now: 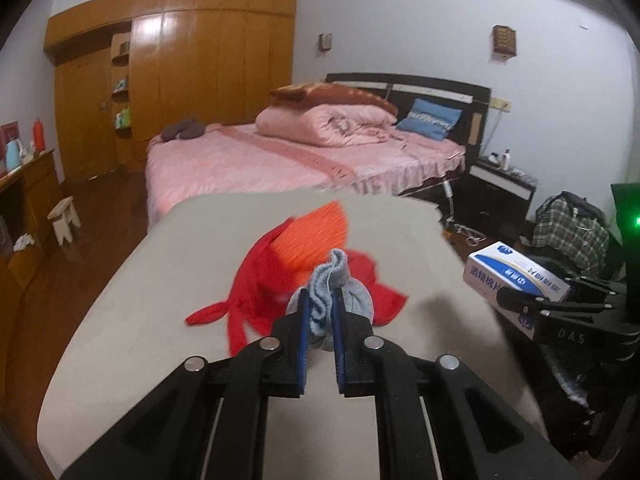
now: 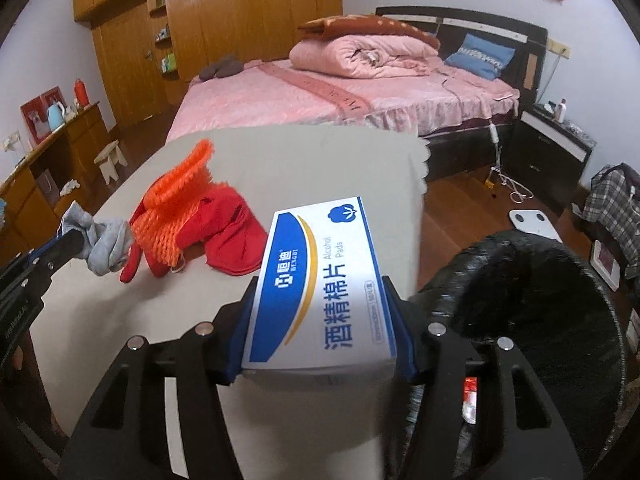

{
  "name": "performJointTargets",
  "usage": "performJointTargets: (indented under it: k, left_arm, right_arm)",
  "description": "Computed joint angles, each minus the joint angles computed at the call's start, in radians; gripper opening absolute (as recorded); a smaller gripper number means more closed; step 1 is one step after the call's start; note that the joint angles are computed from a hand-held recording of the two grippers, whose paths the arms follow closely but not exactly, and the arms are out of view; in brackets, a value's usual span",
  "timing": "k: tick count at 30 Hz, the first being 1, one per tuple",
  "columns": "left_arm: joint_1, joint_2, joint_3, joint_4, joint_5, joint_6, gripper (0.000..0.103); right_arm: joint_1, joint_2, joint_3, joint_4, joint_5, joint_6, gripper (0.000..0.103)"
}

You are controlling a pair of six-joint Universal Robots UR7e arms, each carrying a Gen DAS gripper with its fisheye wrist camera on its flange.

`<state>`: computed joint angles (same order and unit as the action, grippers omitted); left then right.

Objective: Collect trash
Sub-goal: 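Grasp the grey sock with the left tool while the right tool grasps the white box, then carry the sock and box over the bin and open both tools to drop them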

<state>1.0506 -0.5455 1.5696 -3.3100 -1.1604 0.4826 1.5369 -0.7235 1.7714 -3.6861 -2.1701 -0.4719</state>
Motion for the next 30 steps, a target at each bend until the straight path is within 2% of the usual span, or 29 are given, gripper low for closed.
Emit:
performJointTargets:
  k: [7,14,22,30]
  left_arm:
    - [-0.045,0.031,-0.031,0.027,-0.070,-0.003,0.010]
    - [-0.098,0.077,-0.061,0.054,-0.160,-0.006,0.010]
    - [-0.148,0.132,-0.098,0.108,-0.263,0.004,0.010]
    - [-0.189,0.194,-0.136,0.180,-0.332,-0.012,0.010]
  right_arm:
    - [-0.007,-0.076,0.087,-0.071,-0.027,0.008,0.056]
    - [-0.029,-0.148,0.173,-0.189,-0.065,0.008,0.056]
    - [-0.085,-0.225,0.269,-0.313,-0.108,0.004,0.056]
    - [-0.152,-0.283,0.348,-0.393,-0.121,0.004,0.056]
